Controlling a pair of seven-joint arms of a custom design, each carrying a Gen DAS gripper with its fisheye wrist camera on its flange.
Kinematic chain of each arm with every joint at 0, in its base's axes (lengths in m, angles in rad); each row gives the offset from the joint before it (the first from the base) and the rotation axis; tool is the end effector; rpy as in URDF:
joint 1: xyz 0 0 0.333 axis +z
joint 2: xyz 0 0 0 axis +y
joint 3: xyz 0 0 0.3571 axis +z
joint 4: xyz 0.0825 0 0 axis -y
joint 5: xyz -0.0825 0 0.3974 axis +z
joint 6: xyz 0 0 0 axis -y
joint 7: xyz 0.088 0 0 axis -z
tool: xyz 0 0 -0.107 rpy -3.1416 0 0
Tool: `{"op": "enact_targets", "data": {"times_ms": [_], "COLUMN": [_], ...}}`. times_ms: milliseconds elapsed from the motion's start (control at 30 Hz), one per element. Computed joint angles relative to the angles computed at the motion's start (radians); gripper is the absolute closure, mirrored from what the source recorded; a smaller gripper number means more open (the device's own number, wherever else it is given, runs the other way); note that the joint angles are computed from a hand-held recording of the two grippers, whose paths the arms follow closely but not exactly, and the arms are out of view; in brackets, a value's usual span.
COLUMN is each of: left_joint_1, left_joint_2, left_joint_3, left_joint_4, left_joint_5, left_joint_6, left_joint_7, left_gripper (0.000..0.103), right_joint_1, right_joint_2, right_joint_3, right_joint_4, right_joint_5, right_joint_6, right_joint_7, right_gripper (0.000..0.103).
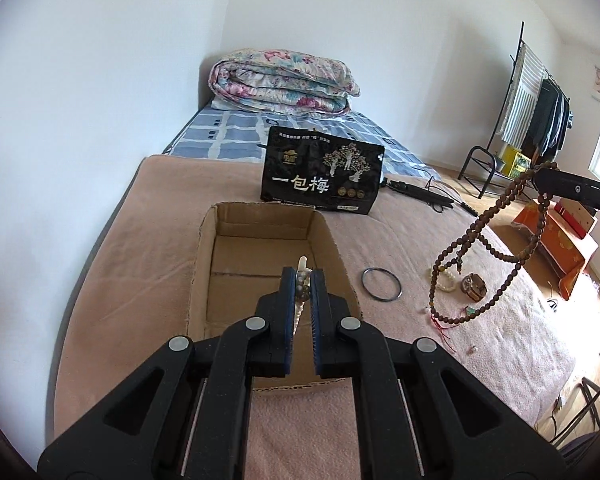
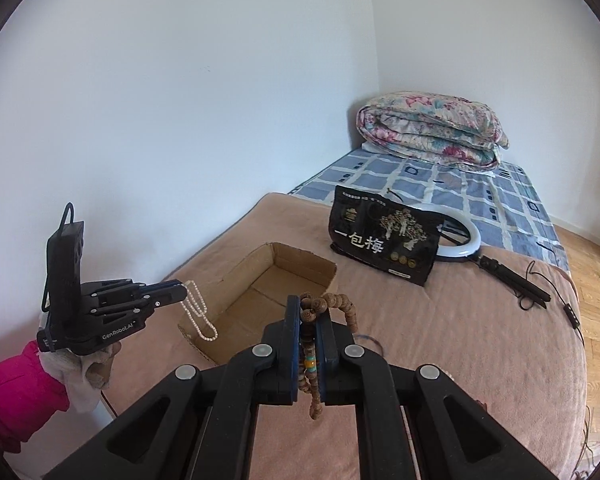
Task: Organize jewelry
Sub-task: 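Lower the bead strand into the cardboard box and open the right gripper while the left carries pearls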
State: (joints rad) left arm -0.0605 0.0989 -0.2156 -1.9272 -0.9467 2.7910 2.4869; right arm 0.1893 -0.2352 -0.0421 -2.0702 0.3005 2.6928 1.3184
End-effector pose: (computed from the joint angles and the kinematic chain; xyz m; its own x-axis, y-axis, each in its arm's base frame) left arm 0.6266 -0.1334 0.5468 -0.4708 -0.8610 0.1924 -0.5976 0.1508 -0.7875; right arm 0.5363 0.0670 0.6703 0.2313 -0.9669 -0.1073 -0.6396 -0.0681 -0.7657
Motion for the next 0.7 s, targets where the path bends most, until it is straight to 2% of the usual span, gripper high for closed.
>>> {"op": "enact_targets", "data": {"times_ms": [300,700], "left_joint_1": [0.039,0.075], "left_joint_2": [0.05,0.094], "left_joint_3": [0.004,-0.022], "left_joint_4": [0.031,0.055], "left_joint_5": [0.02,0.027], "left_joint_6": [-0.009,-0.026], "left_joint_7": [-0.021,-0.038], "left_gripper": [0.098,0.098], "right_joint_1": [0.034,0.03], "right_joint_2": [0.123,0.236], "right_joint_3": [0.035,0.072], "right_joint_4": [0.109,0.177], "right_joint_5": [0.044,0.036], "right_joint_6": [0.003,-0.008], "right_joint_7": [-0.026,-0.013], "right_gripper": [0.099,0.099]}}
